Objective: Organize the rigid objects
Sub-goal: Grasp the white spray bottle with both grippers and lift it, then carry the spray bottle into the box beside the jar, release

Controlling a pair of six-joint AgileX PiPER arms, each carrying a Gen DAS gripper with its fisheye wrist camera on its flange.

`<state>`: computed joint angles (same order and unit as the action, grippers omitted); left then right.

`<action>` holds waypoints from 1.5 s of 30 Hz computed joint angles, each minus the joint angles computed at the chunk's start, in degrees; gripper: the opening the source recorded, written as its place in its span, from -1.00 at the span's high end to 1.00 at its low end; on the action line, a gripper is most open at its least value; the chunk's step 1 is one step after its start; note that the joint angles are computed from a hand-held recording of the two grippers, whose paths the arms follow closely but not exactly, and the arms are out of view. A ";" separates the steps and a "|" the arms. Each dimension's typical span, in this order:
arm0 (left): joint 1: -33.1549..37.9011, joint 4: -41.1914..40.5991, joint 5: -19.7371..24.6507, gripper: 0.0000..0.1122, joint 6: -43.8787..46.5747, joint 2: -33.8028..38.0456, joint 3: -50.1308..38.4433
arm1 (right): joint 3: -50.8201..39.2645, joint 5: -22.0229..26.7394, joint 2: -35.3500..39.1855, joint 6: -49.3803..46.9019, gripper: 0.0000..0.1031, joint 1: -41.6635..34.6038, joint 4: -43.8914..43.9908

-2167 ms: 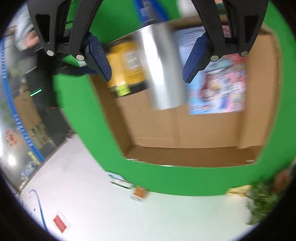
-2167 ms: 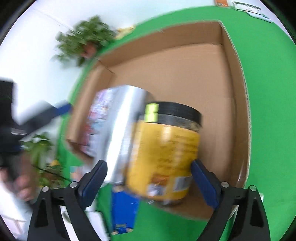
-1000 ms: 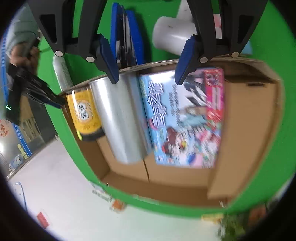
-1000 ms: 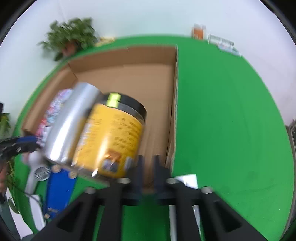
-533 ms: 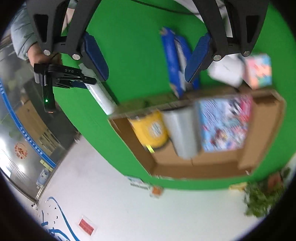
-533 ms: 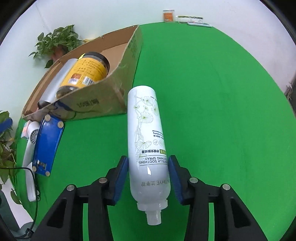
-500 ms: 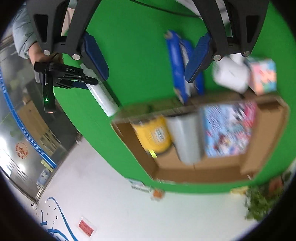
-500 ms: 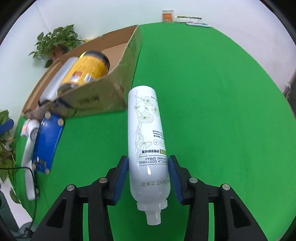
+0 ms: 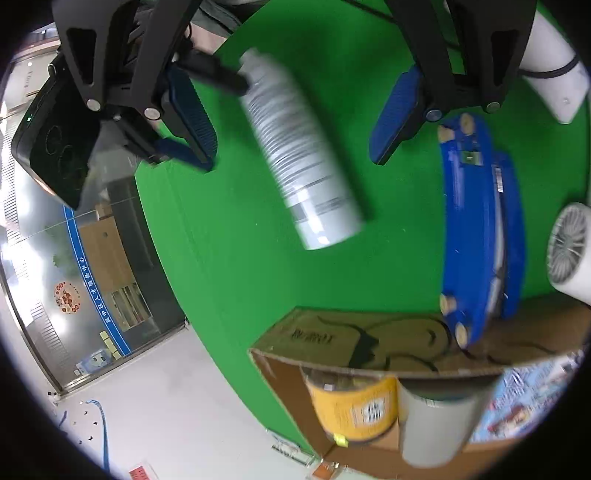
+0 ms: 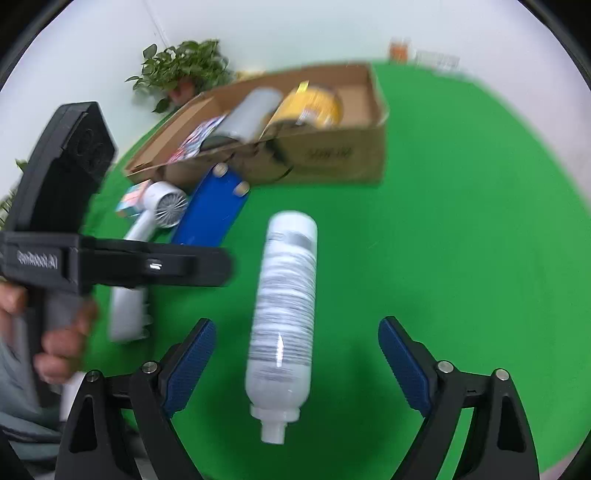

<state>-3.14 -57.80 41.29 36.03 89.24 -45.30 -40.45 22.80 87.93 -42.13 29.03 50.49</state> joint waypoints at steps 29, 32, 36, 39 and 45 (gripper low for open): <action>-6.86 35.30 0.43 0.23 -31.04 -10.08 -20.75 | -20.11 1.17 -2.28 33.56 0.13 10.29 -31.47; -4.40 34.48 5.42 0.22 -30.34 -4.43 -32.85 | -31.50 7.62 0.79 32.09 0.13 7.42 -33.54; -2.38 33.78 13.17 0.22 -33.11 8.07 -52.04 | -51.99 21.51 10.63 27.90 0.12 2.51 -32.69; -0.64 31.96 20.92 0.22 -36.01 18.28 -66.09 | -65.36 28.60 19.23 27.17 0.12 0.30 -33.17; 0.11 29.63 26.43 0.23 -37.68 32.24 -80.04 | -77.82 32.49 31.70 26.30 0.13 -2.70 -33.48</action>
<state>-3.03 -28.17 67.72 -1.65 121.49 -125.34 -118.27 55.29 119.64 -15.83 26.33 17.01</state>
